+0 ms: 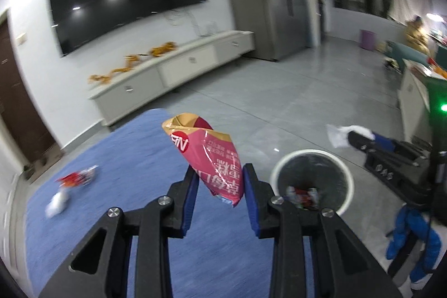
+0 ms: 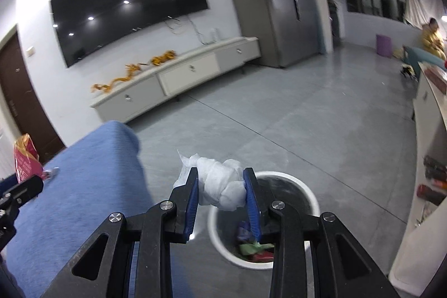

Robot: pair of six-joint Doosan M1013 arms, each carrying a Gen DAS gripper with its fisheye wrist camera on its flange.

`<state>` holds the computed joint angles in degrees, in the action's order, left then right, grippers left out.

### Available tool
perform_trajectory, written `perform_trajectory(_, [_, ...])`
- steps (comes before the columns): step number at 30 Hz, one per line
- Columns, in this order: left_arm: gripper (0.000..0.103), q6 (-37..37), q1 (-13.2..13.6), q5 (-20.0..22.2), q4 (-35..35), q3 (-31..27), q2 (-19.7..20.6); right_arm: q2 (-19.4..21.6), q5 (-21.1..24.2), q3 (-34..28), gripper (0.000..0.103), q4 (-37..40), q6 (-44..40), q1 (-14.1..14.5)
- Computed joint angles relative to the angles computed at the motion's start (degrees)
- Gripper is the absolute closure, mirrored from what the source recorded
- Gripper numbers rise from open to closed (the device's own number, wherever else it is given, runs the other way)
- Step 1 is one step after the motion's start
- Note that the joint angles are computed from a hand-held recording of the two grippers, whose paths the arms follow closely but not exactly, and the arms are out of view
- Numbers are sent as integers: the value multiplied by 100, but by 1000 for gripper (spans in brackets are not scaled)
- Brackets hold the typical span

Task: Collect trash
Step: 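Hold both grippers over the bin and open them to drop the items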

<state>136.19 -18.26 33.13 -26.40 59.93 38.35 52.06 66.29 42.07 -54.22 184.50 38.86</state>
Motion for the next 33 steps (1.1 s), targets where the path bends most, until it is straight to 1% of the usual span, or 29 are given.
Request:
perform_trajectory(2, [73,21,-110,292,27,-273,176,-50,20,155,73,122,47,-68])
perform_trajectory(5, [73,30,-233,838,33,-749,468,-121,-61,365,73,323,100,-160])
perform_trajectory(6, [73,-14,-282,1091,60,-973,607,-128,-88,407,73,414,72,-203])
perform_trajectory(8, [72,-151,-357,1427,147,-1287,802,-141,-118,471,73,533,45,-255])
perform_trajectory(10, [72,-351,-412,1958,218,-1785,1094,-141,-164,533,73,665,63,-309])
perform_trajectory(13, [72,-704,-477,2574,261,-2440,1490,-162,-264,680,72,878,56,-404])
perform_trajectory(14, [72,-814,-486,2786,240,-2664,1616,-163,-300,715,72,945,28,-439])
perform_trajectory(15, [72,-990,-492,3140,188,-3046,1828,-163,-348,746,71,1021,4,-474])
perform_trajectory(17, [72,-1233,-494,3566,66,-3528,2098,-180,-503,854,71,1181,-4,-553])
perform_trajectory(18, [68,-1343,-502,3747,-1,-3727,2208,-190,-590,896,69,1238,23,-586])
perform_trajectory(19, [62,-1512,-510,4056,-90,-4127,2419,-220,-696,971,63,1294,74,-622])
perform_trajectory(20, [46,-1609,-509,4174,-124,-4322,2521,-229,-729,1003,60,1323,108,-641])
perform_trajectory(21, [38,-1704,-512,4198,-183,-4430,2583,-230,-689,1019,56,1363,110,-658])
perform_trajectory(22, [38,-1730,-508,4227,-236,-4484,2612,-229,-651,1009,55,1391,84,-671])
perform_trajectory(23, [38,-1794,-505,4379,-294,-4705,2722,-234,-628,1016,54,1427,59,-681])
perform_trajectory(25, [38,-1838,-512,4418,-317,-4769,2756,-230,-583,994,53,1474,47,-683])
perform_trajectory(29, [38,-1698,-498,3926,-302,-4103,2419,-258,-511,994,52,1458,95,-655])
perform_trajectory(32, [38,-1575,-455,3461,-372,-3497,2104,-186,-331,785,52,1458,18,-637])
perform_trajectory(33, [38,-1505,-439,3220,-386,-3210,1953,-176,-281,727,52,1413,25,-612])
